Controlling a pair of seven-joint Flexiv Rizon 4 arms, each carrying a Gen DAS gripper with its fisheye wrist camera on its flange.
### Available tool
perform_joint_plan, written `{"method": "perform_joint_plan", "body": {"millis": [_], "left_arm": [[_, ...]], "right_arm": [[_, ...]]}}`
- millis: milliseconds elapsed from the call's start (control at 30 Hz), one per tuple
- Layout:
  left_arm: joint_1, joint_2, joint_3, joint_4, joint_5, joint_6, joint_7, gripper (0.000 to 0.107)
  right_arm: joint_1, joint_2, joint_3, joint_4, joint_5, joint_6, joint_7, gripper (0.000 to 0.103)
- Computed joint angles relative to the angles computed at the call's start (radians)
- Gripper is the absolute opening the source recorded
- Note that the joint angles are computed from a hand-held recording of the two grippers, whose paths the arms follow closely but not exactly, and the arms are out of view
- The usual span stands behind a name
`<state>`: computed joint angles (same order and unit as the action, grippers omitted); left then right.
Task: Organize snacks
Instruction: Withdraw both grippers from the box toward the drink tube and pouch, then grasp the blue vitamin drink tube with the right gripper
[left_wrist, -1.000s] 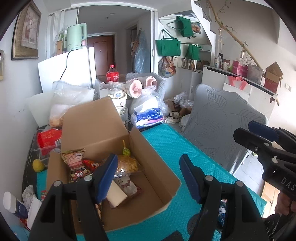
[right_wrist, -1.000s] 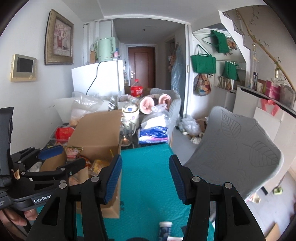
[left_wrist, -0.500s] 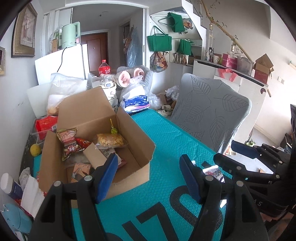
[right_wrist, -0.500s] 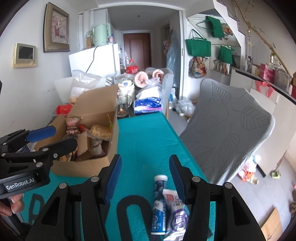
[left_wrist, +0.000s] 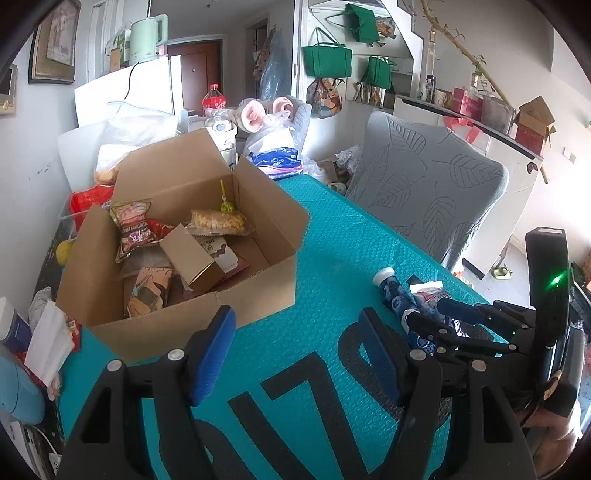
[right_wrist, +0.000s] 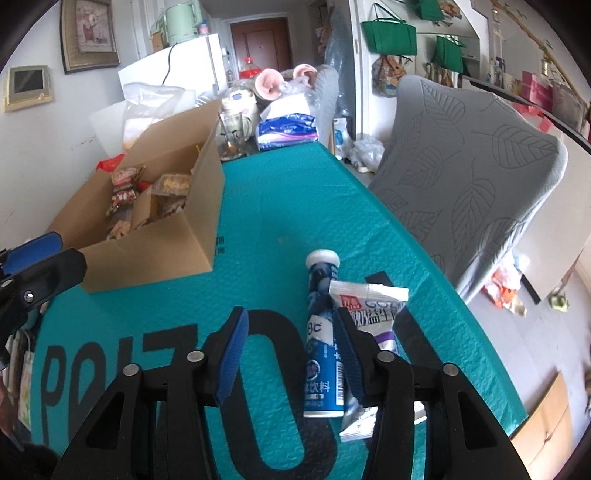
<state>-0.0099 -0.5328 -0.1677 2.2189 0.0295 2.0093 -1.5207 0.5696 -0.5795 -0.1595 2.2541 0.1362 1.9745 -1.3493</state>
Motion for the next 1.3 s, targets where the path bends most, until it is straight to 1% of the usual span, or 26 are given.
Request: {"method": "perform_joint_plan", "body": {"millis": [67, 100, 200, 267, 333, 400, 467, 567, 633, 667, 700, 733, 833, 900, 967, 1033, 1100, 1133, 1200, 1233, 1300], "left_arm": [[-0.003, -0.011, 0.002, -0.002, -0.008, -0.005, -0.005, 0.069], [0.011, -0.018, -0.011, -0.004, -0.003, -0.009, -0.011, 0.069], [0.043, -0.036, -0.047, -0.013, 0.01, -0.029, -0.025, 0.069], [0.025, -0.048, -0.034, -0.023, -0.001, -0.032, -0.025, 0.069], [0.006, -0.058, -0.023, -0.034, -0.011, -0.039, -0.02, 0.069], [0.019, -0.069, -0.04, -0.044, -0.005, -0.044, -0.019, 0.069], [0.039, -0.079, -0.066, -0.053, 0.006, -0.051, -0.02, 0.069], [0.035, -0.084, -0.072, -0.066, -0.004, -0.063, -0.026, 0.069], [0.023, -0.086, -0.067, -0.078, -0.015, -0.078, -0.025, 0.069], [0.012, -0.086, -0.057, -0.082, -0.023, -0.084, -0.023, 0.069], [-0.005, -0.086, -0.043, -0.088, -0.035, -0.091, -0.02, 0.069], [-0.02, -0.086, -0.029, -0.092, -0.046, -0.094, -0.018, 0.069], [-0.076, -0.083, 0.022, -0.102, -0.082, -0.1, -0.009, 0.069], [-0.116, -0.081, 0.058, -0.108, -0.108, -0.105, 0.001, 0.069], [-0.133, -0.079, 0.073, -0.111, -0.124, -0.106, 0.009, 0.069], [-0.12, -0.077, 0.055, -0.111, -0.128, -0.112, 0.01, 0.069], [-0.085, -0.081, 0.014, -0.113, -0.116, -0.111, 0.006, 0.069], [-0.087, -0.084, 0.012, -0.118, -0.118, -0.11, 0.004, 0.069], [-0.113, -0.093, 0.026, -0.134, -0.132, -0.121, 0.005, 0.069], [-0.118, -0.098, 0.022, -0.142, -0.134, -0.127, 0.006, 0.069], [-0.105, -0.108, -0.008, -0.155, -0.127, -0.141, 0.009, 0.069]], "right_arm": [[-0.014, -0.012, 0.009, -0.009, -0.01, -0.011, 0.004, 0.044], [-0.02, -0.016, 0.015, -0.016, -0.016, -0.022, 0.009, 0.044], [0.0, -0.035, -0.011, -0.028, -0.015, -0.044, 0.024, 0.044], [0.02, -0.048, -0.036, -0.035, -0.013, -0.059, 0.034, 0.044], [0.015, -0.062, -0.038, -0.041, -0.022, -0.058, 0.04, 0.044], [0.01, -0.075, -0.039, -0.045, -0.036, -0.052, 0.035, 0.044], [-0.014, -0.08, -0.023, -0.055, -0.054, -0.064, 0.037, 0.044], [-0.07, -0.085, 0.021, -0.07, -0.085, -0.072, 0.052, 0.044], [-0.061, -0.089, 0.007, -0.073, -0.102, -0.084, 0.043, 0.044], [-0.057, -0.093, 0.002, -0.076, -0.109, -0.088, 0.039, 0.044], [-0.054, -0.096, -0.002, -0.078, -0.116, -0.089, 0.034, 0.041], [-0.058, -0.099, 0.003, -0.08, -0.127, -0.09, 0.027, 0.031], [-0.079, -0.11, 0.03, -0.076, -0.144, -0.038, 0.001, 0.028], [-0.128, -0.109, 0.081, -0.072, -0.161, -0.001, -0.01, 0.028], [-0.175, -0.104, 0.125, -0.064, -0.179, 0.032, -0.02, 0.028], [-0.205, -0.095, 0.148, -0.054, -0.186, 0.061, -0.026, 0.028], [-0.233, -0.082, 0.167, -0.042, -0.19, 0.082, -0.026, 0.028], [-0.242, -0.074, 0.17, -0.032, -0.188, 0.095, -0.027, 0.028], [-0.224, -0.056, 0.154, -0.004, -0.152, 0.131, -0.038, 0.028], [-0.234, -0.048, 0.159, 0.011, -0.148, 0.15, -0.041, 0.028], [-0.264, -0.031, 0.174, 0.037, -0.147, 0.179, -0.041, 0.028]]}}
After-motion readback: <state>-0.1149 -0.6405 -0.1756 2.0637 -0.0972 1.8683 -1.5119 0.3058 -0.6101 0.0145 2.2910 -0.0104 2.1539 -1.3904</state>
